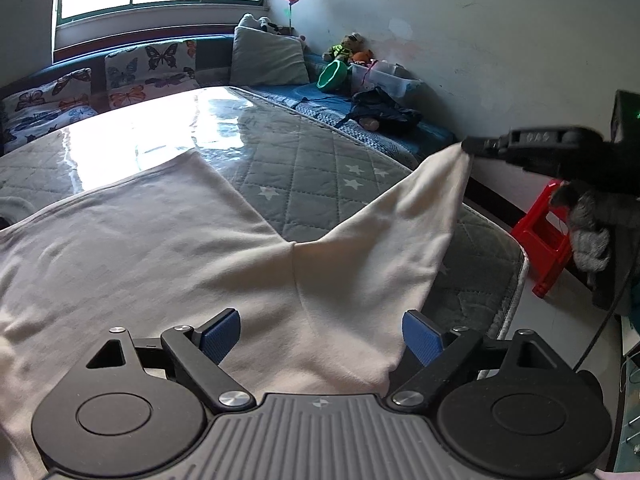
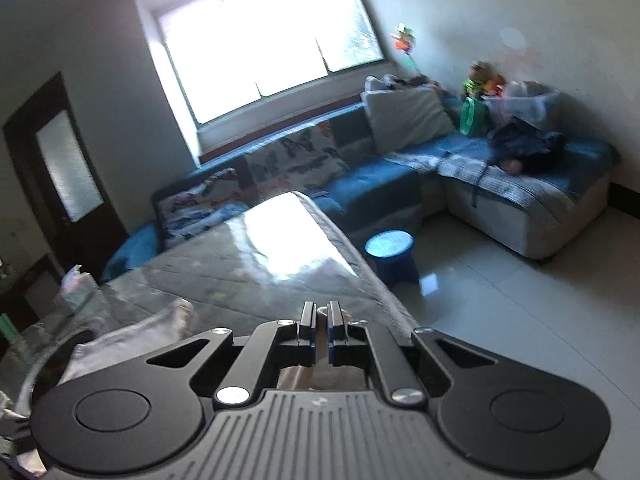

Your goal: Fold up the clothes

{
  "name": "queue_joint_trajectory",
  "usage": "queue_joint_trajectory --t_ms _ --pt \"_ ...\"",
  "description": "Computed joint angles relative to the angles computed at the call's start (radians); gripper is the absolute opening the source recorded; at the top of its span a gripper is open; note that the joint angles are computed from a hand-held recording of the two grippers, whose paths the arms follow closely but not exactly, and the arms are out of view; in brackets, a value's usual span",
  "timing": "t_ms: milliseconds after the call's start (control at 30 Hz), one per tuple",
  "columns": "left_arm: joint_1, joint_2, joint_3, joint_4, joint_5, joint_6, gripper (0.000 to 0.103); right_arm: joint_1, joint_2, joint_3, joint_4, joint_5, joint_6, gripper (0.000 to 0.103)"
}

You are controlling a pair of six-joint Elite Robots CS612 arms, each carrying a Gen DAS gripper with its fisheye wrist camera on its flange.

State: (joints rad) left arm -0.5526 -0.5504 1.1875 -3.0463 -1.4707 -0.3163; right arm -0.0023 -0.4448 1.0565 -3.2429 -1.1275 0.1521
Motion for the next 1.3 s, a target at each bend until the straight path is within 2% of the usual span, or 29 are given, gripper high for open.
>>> queue_joint_trajectory --t_ms 200,433,533,733,1000,1167,1300 --pt "0.004 -0.019 0.049 -0.053 0.004 -0.021 0.09 0.013 -0.029 0.016 -0.045 0.075 -0.033 0.004" --pt "0.009 -0.053 0.136 -0.157 0.035 -0.069 0.092 0.048 -0.062 0.019 -0.046 0.174 -0.138 0.004" --pt "0.01 -0.071 0.18 -0.204 0.059 -0.094 0.092 0.071 -0.072 0.014 -0.008 0.231 -0.206 0.004" --pt "0.015 -0.105 0.264 -0.267 0.13 -0.165 0.092 0.123 -0.074 -0.008 0.158 0.326 -0.392 0.004" --pt "0.016 -0.137 0.344 -0.311 0.196 -0.241 0.092 0.188 -0.066 -0.033 0.509 0.362 -0.695 0.004" --pt "0.018 -0.141 0.358 -0.309 0.198 -0.259 0.091 0.2 -0.066 -0.029 0.651 0.364 -0.792 0.009" --pt "0.019 -0.141 0.354 -0.3 0.194 -0.247 0.089 0.187 -0.069 -0.026 0.639 0.371 -0.787 0.013"
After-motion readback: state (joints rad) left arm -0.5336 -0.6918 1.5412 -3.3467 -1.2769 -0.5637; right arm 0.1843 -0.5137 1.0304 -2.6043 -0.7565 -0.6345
